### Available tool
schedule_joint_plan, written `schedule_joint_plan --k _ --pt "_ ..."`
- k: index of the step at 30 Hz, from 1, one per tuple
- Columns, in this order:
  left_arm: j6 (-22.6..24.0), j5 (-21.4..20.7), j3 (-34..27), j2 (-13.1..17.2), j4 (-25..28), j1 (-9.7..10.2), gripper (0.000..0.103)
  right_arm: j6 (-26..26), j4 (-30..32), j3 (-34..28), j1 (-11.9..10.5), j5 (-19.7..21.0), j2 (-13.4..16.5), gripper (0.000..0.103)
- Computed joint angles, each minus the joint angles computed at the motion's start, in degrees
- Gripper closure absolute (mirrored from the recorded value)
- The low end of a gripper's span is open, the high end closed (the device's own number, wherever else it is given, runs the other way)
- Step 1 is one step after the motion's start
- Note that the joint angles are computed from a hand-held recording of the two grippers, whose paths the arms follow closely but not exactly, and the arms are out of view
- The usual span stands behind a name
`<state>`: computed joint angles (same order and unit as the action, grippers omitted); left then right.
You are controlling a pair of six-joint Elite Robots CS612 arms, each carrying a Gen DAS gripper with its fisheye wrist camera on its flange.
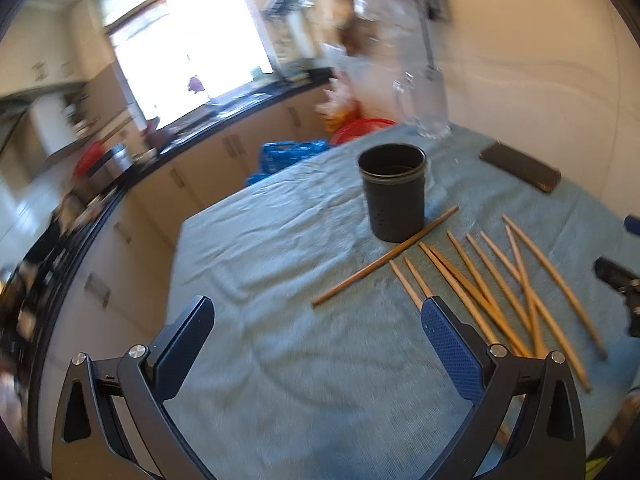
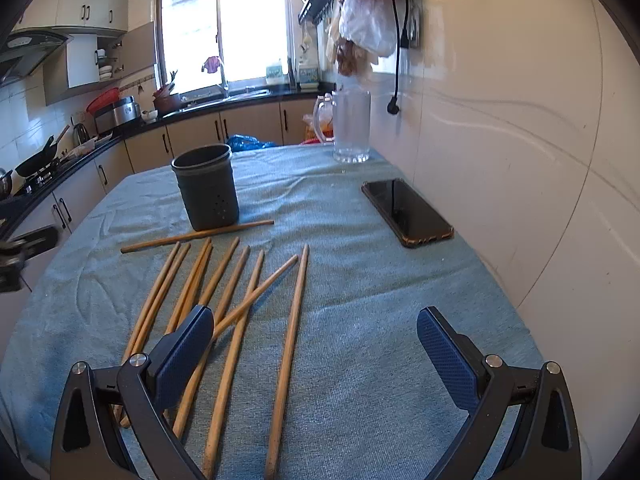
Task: Organize utensils
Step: 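Grasp a wooden chopstick with the left tool while the right tool grasps another chopstick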
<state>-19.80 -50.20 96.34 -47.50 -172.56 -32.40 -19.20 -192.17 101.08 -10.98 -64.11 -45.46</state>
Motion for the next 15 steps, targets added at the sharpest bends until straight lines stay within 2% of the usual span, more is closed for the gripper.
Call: schedule_joint_plan --k 1,3,8,10,15 --pt "1.36 -2.03 -1.13 0.6 0.76 0.75 0.004 -0.08 0.76 -0.27 -0.02 -0.11 0.07 0.0" --pt "4.52 -6.98 -4.25 2.2 3.95 2.6 0.014 -0.28 1.6 -0.67 -0.05 -0.47 0.21 0.0" --pt "8.55 -13.93 -9.83 5.67 10.1 5.47 0.034 -0.1 3.41 -2.14 -0.01 -2.08 0.8 0.0" --pt "9.11 -16.99 -11.65 6.81 11.23 6.61 0.037 0.55 4.72 -2.99 0.03 -2.57 1.04 0.0" --pt "11.26 -25.24 -14.85 8.73 12.65 8.8 0.037 1.66 7.69 -5.04 0.25 -3.16 1.67 0.0"
